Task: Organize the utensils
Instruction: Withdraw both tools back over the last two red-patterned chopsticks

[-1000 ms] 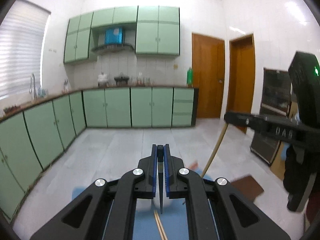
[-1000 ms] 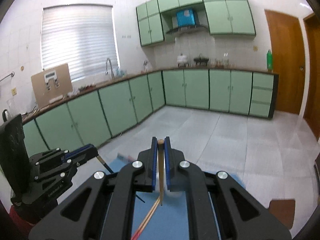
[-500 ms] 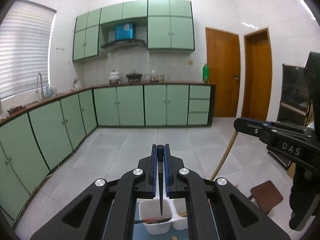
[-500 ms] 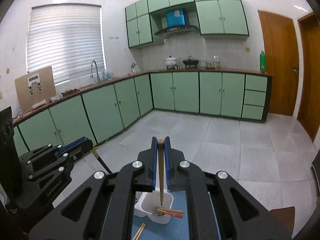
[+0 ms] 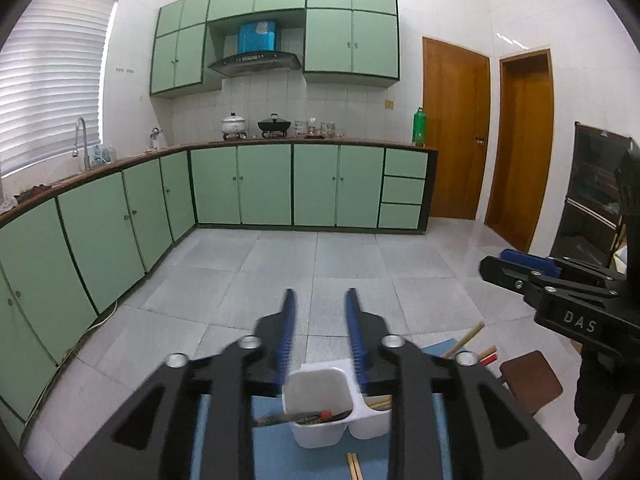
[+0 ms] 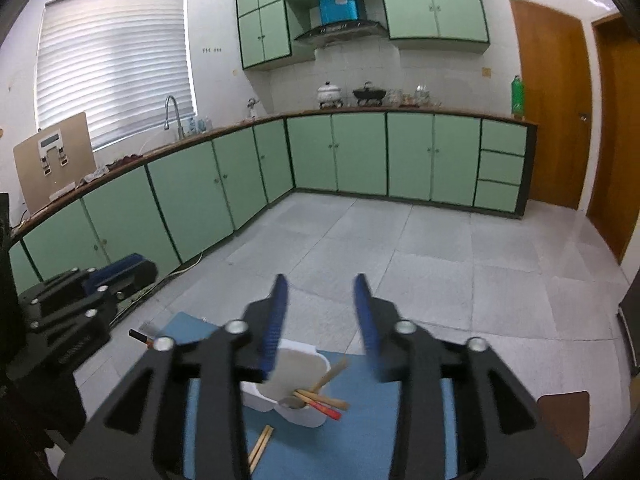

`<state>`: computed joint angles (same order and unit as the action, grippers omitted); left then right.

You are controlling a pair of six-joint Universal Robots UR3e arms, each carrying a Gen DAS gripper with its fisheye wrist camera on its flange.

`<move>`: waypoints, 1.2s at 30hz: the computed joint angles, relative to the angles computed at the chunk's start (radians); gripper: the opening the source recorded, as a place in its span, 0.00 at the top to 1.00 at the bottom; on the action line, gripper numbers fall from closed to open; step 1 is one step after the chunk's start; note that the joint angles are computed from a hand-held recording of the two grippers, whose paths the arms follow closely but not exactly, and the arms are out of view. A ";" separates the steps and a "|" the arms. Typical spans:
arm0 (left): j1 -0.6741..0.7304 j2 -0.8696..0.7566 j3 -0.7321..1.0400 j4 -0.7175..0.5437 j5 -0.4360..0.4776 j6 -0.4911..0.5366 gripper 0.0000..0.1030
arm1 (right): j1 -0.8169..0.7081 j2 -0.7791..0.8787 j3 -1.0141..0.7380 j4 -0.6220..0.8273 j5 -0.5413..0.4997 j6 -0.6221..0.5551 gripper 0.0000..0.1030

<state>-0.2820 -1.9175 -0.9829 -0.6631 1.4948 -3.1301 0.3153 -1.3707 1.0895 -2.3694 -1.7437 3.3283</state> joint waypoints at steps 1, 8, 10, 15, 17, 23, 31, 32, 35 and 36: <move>0.002 0.007 -0.002 0.001 -0.004 -0.001 0.65 | 0.005 -0.020 0.019 -0.005 -0.012 0.003 0.49; -0.012 0.274 -0.351 0.127 0.027 0.015 0.38 | 0.061 -0.261 0.318 -0.107 -0.091 0.036 0.25; -0.012 0.357 -0.468 0.159 0.027 0.010 0.31 | 0.099 -0.342 0.435 -0.146 -0.119 0.052 0.11; -0.013 0.539 -0.737 0.198 0.041 -0.003 0.20 | 0.203 -0.464 0.647 -0.202 -0.177 0.130 0.05; -0.015 0.591 -0.817 0.198 0.052 -0.012 0.19 | 0.270 -0.470 0.694 -0.203 -0.220 0.179 0.05; -0.015 0.729 -1.072 0.191 0.072 -0.026 0.19 | 0.452 -0.425 0.826 -0.228 -0.338 0.353 0.05; -0.001 0.793 -1.314 0.204 0.124 -0.005 0.19 | 0.559 -0.280 0.916 -0.261 -0.321 0.579 0.05; 0.009 0.801 -1.341 0.206 0.118 -0.004 0.19 | 0.561 -0.268 0.922 -0.266 -0.313 0.583 0.05; 0.041 0.818 -1.390 0.209 0.098 0.001 0.19 | 0.580 -0.200 0.905 -0.272 -0.307 0.595 0.05; 0.044 0.820 -1.407 0.217 0.099 0.000 0.19 | 0.587 -0.175 0.894 -0.273 -0.304 0.598 0.05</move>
